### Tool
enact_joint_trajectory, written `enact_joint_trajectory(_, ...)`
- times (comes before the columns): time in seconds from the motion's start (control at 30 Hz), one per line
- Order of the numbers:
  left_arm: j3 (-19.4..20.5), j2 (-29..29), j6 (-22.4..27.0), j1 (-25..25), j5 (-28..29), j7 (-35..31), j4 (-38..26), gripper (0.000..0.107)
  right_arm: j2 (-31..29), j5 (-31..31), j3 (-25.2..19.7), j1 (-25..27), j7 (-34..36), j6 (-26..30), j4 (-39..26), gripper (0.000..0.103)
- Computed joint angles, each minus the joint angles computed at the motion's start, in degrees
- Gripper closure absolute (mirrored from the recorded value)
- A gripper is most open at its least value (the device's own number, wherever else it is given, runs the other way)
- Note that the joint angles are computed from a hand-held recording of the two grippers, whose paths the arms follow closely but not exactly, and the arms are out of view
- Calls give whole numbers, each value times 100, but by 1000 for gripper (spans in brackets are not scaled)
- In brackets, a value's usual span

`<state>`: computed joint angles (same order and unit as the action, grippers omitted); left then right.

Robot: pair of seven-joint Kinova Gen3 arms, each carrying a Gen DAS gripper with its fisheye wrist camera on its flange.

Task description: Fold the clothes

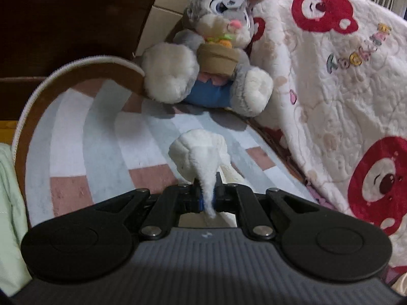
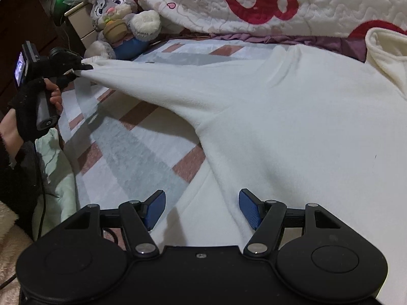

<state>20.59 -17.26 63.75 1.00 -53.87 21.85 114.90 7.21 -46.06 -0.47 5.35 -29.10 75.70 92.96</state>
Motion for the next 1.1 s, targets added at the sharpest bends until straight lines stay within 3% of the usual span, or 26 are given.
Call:
enact_joint_trajectory(0.07, -140, 167, -21, 146, -5, 139, 60, 102, -58, 151, -17, -63, -165, 89, -76, 33)
enact_joint_trajectory(0.13, -519, 114, -404, 248, 274, 32, 148, 102, -101, 336, -21, -129, -387, 271, -204, 34)
enact_joint_trajectory(0.23, -635, 7, -863, -54, 734, -181, 225, 93, -195, 531, 40, -137, -723, 622, -289, 34)
enact_joint_trajectory(0.27, -694, -5, -855, -114, 967, -276, 170, 72, -245, 581, 79, -110, -784, 737, -266, 34)
enact_joint_trajectory(0.3, -721, 13, -754, -152, 1163, -322, 88, 43, -307, 651, 118, -89, -831, 789, -226, 34)
enact_joint_trajectory(0.33, -642, 39, -560, -214, 1266, -376, -8, 36, -391, 694, 176, -40, -813, 830, -161, 34)
enact_joint_trajectory(0.4, -330, 86, -111, -336, 1243, -443, -196, 35, -558, 773, 316, 69, -742, 907, -46, 35)
enact_joint_trajectory(0.53, -14, 10, 315, -33, 1133, -908, -516, 35, -713, 709, 692, 393, -554, 1235, 77, 37)
enact_joint_trajectory(0.6, 71, -81, 212, 214, 1313, -1340, -655, 37, -635, 604, 802, 541, -658, 1510, 112, 37)
enact_joint_trajectory(0.8, 136, -93, -711, 853, 2376, -2451, -888, 47, -584, 402, 852, 767, -922, 1958, 335, 35)
enact_joint_trajectory(0.93, 340, 135, -1087, 1149, 3182, -2767, -888, 51, -444, 325, 695, 693, -1211, 1826, 502, 32)
enact_joint_trajectory(1.03, 588, 460, -903, 1319, 3417, -2794, -1045, 51, -535, 285, 658, 552, -1344, 1580, 645, 26)
enact_joint_trajectory(1.1, 654, 657, -615, 1525, 3401, -2830, -1170, 51, -756, 420, 562, 514, -1163, 1344, 727, 32)
